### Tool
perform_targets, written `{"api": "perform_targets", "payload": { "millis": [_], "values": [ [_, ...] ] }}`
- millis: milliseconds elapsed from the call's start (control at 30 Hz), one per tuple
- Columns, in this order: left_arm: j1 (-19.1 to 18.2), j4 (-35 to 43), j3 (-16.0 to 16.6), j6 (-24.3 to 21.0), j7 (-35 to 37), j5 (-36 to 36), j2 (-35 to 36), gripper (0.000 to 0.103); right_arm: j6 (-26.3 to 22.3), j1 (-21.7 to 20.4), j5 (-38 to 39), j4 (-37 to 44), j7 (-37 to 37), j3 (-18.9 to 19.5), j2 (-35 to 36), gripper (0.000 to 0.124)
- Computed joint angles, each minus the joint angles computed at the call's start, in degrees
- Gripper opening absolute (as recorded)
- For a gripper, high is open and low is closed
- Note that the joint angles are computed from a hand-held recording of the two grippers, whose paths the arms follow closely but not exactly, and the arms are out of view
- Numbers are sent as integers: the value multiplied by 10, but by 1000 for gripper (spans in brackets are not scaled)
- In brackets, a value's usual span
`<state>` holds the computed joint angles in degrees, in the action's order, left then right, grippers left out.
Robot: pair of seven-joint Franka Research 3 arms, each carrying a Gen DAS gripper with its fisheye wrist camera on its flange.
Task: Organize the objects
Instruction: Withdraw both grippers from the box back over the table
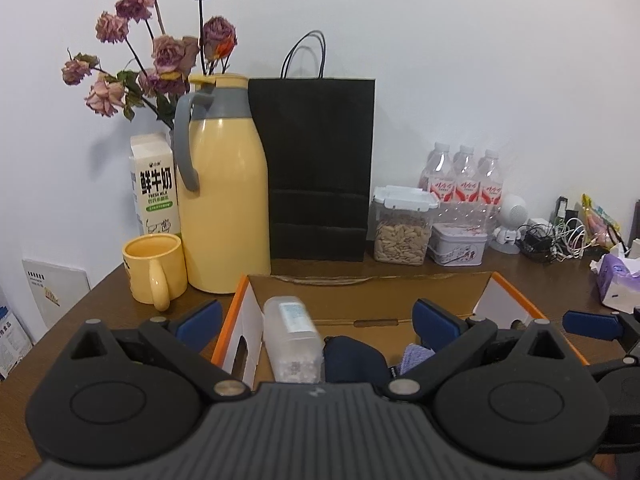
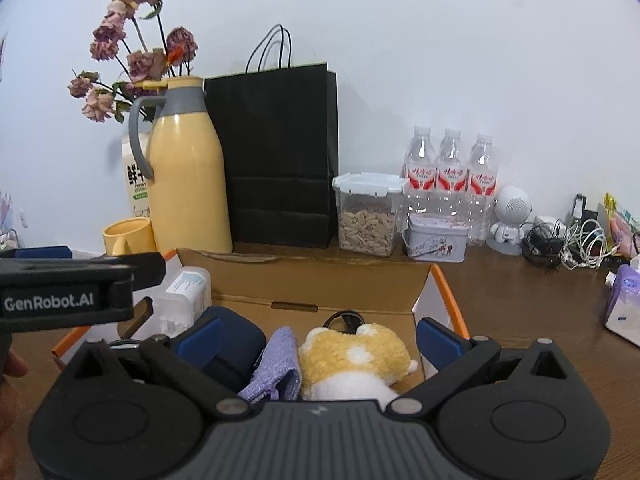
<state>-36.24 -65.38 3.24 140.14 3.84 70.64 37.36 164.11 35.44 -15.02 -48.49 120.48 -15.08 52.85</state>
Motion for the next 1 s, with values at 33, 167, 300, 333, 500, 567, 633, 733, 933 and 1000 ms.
{"api": "perform_targets", "payload": {
  "millis": [33, 167, 300, 333, 500, 567, 633, 733, 933, 1000],
  "values": [
    [-3, -8, 2, 1, -5, 5, -7, 103, 11, 3, -4, -18, 3, -4, -11, 103],
    [-12, -45, -1, -9, -27, 29, -37, 103, 58, 34, -26, -109, 29, -43, -64, 103],
    [-11, -89, -17, -19, -48, 56, -71, 103, 105, 78, -46, -205, 52, -91, -118, 103],
    [-10, -101, -22, -22, -53, 61, -80, 103, 114, 89, -48, -226, 56, -103, -129, 103],
    [2, -161, -53, -35, -68, 77, -121, 103, 156, 159, -47, -331, 73, -176, -180, 103],
    [7, -183, -65, -41, -78, 83, -136, 103, 168, 187, -41, -369, 72, -202, -197, 103],
    [13, -207, -76, -47, -87, 86, -151, 103, 174, 212, -34, -400, 68, -225, -210, 103],
    [23, -235, -92, -52, -92, 86, -169, 103, 179, 244, -21, -442, 56, -248, -231, 103],
    [40, -279, -118, -60, -75, 68, -191, 103, 179, 301, 2, -513, 24, -289, -262, 103],
    [45, -296, -123, -59, -70, 61, -199, 103, 176, 317, 8, -535, 15, -299, -272, 103]
  ]
}}
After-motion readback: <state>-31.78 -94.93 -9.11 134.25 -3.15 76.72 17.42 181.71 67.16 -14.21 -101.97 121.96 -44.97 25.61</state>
